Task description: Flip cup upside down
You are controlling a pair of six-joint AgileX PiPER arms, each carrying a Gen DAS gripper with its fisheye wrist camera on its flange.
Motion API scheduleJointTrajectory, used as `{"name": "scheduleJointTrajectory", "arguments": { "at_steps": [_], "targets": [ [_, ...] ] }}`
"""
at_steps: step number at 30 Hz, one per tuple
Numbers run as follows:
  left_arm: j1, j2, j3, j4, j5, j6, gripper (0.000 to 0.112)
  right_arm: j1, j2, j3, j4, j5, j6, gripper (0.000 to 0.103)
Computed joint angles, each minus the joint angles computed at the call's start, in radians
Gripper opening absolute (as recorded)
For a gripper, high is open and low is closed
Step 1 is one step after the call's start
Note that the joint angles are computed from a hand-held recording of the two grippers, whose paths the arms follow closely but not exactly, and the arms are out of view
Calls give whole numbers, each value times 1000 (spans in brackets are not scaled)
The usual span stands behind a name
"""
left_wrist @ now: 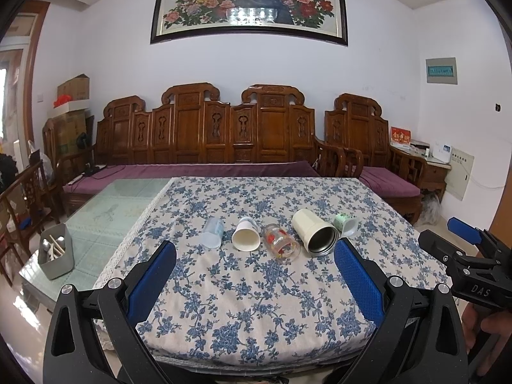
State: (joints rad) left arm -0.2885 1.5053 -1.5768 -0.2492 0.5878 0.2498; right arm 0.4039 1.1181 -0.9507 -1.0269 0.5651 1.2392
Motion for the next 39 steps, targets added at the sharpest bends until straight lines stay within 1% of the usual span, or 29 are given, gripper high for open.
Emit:
{"name": "scheduleJointTrajectory", "arguments": {
  "at_steps": [9,15,19,20,25,27,30,31,33,34,36,38,39],
  "targets": [
    [3,-5,2,-5,8,7,95,3,2,0,-4,2,6,101],
    [23,35,-33,-30,44,34,95,-11,18,-10,31,-8,-26,101],
    [39,96,-91,-22,90,35,95,-65,56,-15,102,-74,-98,101],
    [37,99,-80,-14,81,32,95,-78,67,-16,115,-92,-111,101],
    [53,188,-168,18,109,31,95,-138,148,-43,191,-179,-199,101],
    [60,231,-223,27,132,28,95,-165,183,-61,264,-217,-278,101],
    [73,299,-318,25,172,37,95,-207,247,-100,436,-267,-459,99],
    [72,344,-382,46,199,25,95,-217,275,-120,495,-278,-528,98],
    [75,402,-468,53,240,24,95,-225,327,-162,567,-280,-619,95],
    [76,446,-537,57,276,24,95,-228,351,-182,606,-283,-664,95],
    [76,506,-626,74,317,14,95,-235,394,-220,679,-281,-749,92],
    [75,588,-746,98,368,3,95,-241,444,-258,741,-277,-815,90],
    [76,626,-804,102,395,0,95,-249,481,-287,808,-272,-881,90]
  ]
}}
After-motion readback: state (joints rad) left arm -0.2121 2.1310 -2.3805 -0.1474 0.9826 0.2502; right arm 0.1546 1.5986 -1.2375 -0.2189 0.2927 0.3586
